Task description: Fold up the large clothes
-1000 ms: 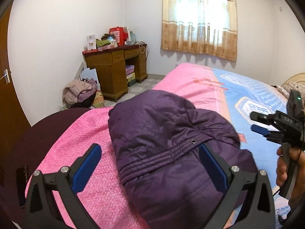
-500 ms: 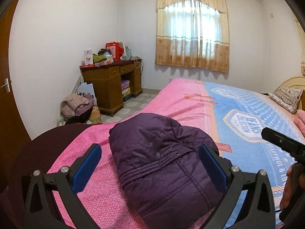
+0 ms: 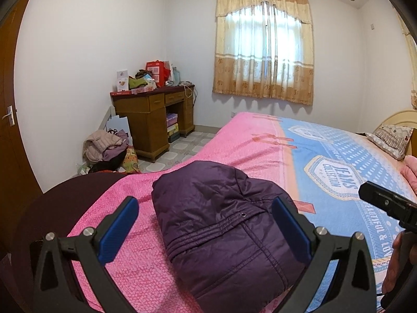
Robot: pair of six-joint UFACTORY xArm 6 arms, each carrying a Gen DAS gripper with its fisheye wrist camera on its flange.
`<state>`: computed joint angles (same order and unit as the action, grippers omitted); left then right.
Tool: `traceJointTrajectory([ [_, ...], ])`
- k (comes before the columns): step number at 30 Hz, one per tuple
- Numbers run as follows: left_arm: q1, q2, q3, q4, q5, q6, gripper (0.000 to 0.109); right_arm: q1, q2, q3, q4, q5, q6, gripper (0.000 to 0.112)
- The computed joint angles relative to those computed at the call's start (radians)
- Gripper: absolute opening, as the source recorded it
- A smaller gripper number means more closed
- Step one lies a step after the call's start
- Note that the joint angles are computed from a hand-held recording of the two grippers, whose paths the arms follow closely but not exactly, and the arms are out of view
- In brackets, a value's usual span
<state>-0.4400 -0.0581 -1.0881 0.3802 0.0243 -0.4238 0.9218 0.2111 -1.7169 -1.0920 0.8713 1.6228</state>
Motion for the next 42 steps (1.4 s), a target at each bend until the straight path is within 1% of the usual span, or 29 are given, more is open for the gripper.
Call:
traceJointTrajectory([
  [4,-0.004,-0.003,0.004,-0.034,-0.003,0.031,0.103,0.009,-0.003,-0.003,-0.009,0.015,0.003,0.080],
  [8,-0.003,-0.011,0.011,-0.033,-0.012,0.031,0.103,0.014,0.000,-0.009,-0.013,0.019,-0.003,0.080],
  [18,-0.004,-0.010,0.009,-0.014,-0.012,0.024,0.103,0.024,0.016,-0.033,-0.007,0.033,-0.034,0.080],
  [20,-0.002,-0.008,0.004,0.017,-0.008,-0.001,0.103,0.024,0.020,-0.039,-0.005,0.034,-0.036,0.080],
  [21,-0.004,-0.008,0.004,0.001,-0.006,0.018,0.103,0.024,0.021,-0.040,-0.006,0.035,-0.036,0.080],
  [22,-0.013,-0.009,0.006,-0.058,-0.005,0.078,0.103,0.024,0.020,-0.040,-0.006,0.035,-0.037,0.080],
  [23,-0.016,-0.008,0.006,-0.079,-0.005,0.102,0.103,0.025,0.020,-0.040,-0.008,0.035,-0.036,0.080],
  [24,-0.014,-0.006,0.004,-0.057,-0.003,0.085,0.103,0.025,0.024,-0.043,-0.011,0.035,-0.035,0.080],
  [25,-0.006,-0.006,-0.002,0.006,0.001,0.027,0.103,0.025,0.024,-0.042,-0.014,0.034,-0.034,0.080],
  [26,-0.003,-0.004,-0.004,0.027,0.003,0.007,0.103,0.027,0.025,-0.044,-0.017,0.034,-0.034,0.080],
  [28,-0.007,-0.003,-0.004,-0.010,0.008,0.042,0.103,0.028,0.025,-0.043,-0.021,0.033,-0.034,0.080],
  [32,-0.005,0.004,-0.016,0.011,0.023,0.019,0.103,0.028,0.025,-0.039,-0.025,0.028,-0.030,0.080],
  [34,-0.008,0.004,-0.015,-0.032,0.027,0.057,0.103,0.028,0.025,-0.039,-0.024,0.027,-0.031,0.080],
  [36,-0.003,0.008,-0.020,-0.019,0.032,0.041,0.103,0.028,0.024,-0.037,-0.022,0.026,-0.030,0.080],
  [37,-0.004,0.009,-0.021,-0.035,0.036,0.055,0.103,0.028,0.024,-0.037,-0.021,0.024,-0.030,0.080],
  [42,0.008,0.015,-0.029,-0.005,0.045,0.025,0.103,0.031,0.027,-0.041,-0.017,0.023,-0.035,0.080],
])
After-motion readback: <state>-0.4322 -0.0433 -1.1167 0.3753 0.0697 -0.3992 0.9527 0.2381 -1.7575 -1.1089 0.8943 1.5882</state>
